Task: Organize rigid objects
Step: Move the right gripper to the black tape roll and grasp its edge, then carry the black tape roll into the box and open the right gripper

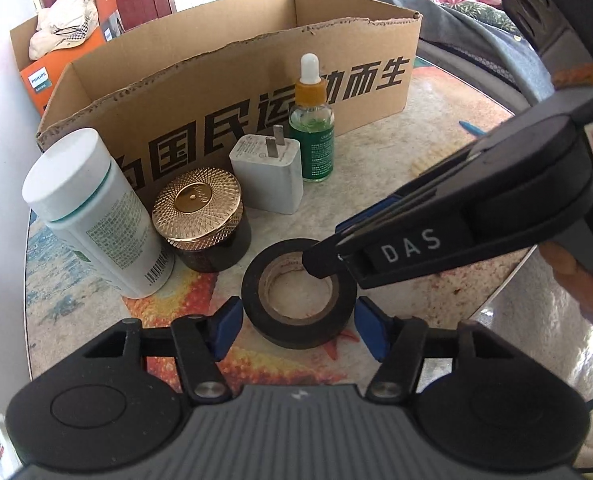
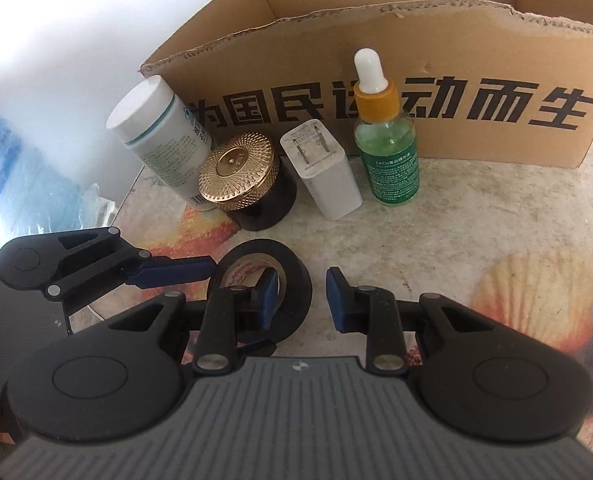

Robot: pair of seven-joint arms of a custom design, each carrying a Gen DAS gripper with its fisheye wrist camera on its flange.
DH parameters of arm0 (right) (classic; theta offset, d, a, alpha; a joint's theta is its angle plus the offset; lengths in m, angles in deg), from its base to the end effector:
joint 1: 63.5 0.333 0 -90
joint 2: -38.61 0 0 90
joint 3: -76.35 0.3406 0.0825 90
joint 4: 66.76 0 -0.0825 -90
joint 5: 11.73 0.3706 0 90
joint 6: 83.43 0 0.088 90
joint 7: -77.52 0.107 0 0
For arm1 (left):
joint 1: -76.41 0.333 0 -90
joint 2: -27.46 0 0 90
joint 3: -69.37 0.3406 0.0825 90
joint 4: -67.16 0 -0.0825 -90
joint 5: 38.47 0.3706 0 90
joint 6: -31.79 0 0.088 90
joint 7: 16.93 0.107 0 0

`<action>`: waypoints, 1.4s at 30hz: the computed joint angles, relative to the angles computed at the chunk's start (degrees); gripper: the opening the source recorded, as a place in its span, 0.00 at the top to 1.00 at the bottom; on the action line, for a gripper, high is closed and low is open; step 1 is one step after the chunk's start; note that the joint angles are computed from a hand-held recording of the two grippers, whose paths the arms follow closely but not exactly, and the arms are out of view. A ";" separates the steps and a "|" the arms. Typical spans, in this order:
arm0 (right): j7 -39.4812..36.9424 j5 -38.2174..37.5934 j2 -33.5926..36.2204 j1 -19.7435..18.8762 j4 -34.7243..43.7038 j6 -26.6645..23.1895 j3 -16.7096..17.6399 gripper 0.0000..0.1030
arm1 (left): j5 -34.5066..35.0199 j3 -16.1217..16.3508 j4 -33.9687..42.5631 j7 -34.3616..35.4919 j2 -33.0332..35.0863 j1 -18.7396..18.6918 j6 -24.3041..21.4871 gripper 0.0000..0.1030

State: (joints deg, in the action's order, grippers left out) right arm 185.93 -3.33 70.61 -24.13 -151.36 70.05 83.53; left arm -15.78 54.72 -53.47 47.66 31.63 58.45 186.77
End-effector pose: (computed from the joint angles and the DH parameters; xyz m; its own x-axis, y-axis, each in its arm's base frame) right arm 0.5369 0.5278 0.4550 0.4046 -0.8360 -0.3706 -0.8487 -0.1924 -0.4926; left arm 0.4884 -0.3248 0.4741 -0.3995 -0.9135 -0.0766 -0.7546 0.3752 -0.5384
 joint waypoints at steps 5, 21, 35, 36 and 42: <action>-0.90 0.88 0.70 -0.43 1.60 -1.50 0.54 0.84 | 0.68 0.04 -0.34 -0.09 -0.10 -0.04 0.95 0.39; 4.90 -3.93 -4.52 0.44 -4.81 -2.23 -1.27 0.82 | -6.19 -1.09 0.11 9.87 0.61 -0.56 2.04 0.32; 7.39 -7.80 -6.15 2.08 -6.41 0.44 -2.90 0.85 | -4.01 -0.57 -0.43 7.47 -0.53 -1.04 3.80 0.37; 7.91 -8.99 -6.53 2.52 -6.12 0.79 -3.38 0.85 | -2.73 -0.39 -0.45 6.43 -1.11 -1.05 4.12 0.37; 7.97 -16.16 -5.43 3.99 2.04 2.34 -5.52 0.84 | 12.00 0.61 3.43 -3.77 -4.00 0.02 3.88 0.37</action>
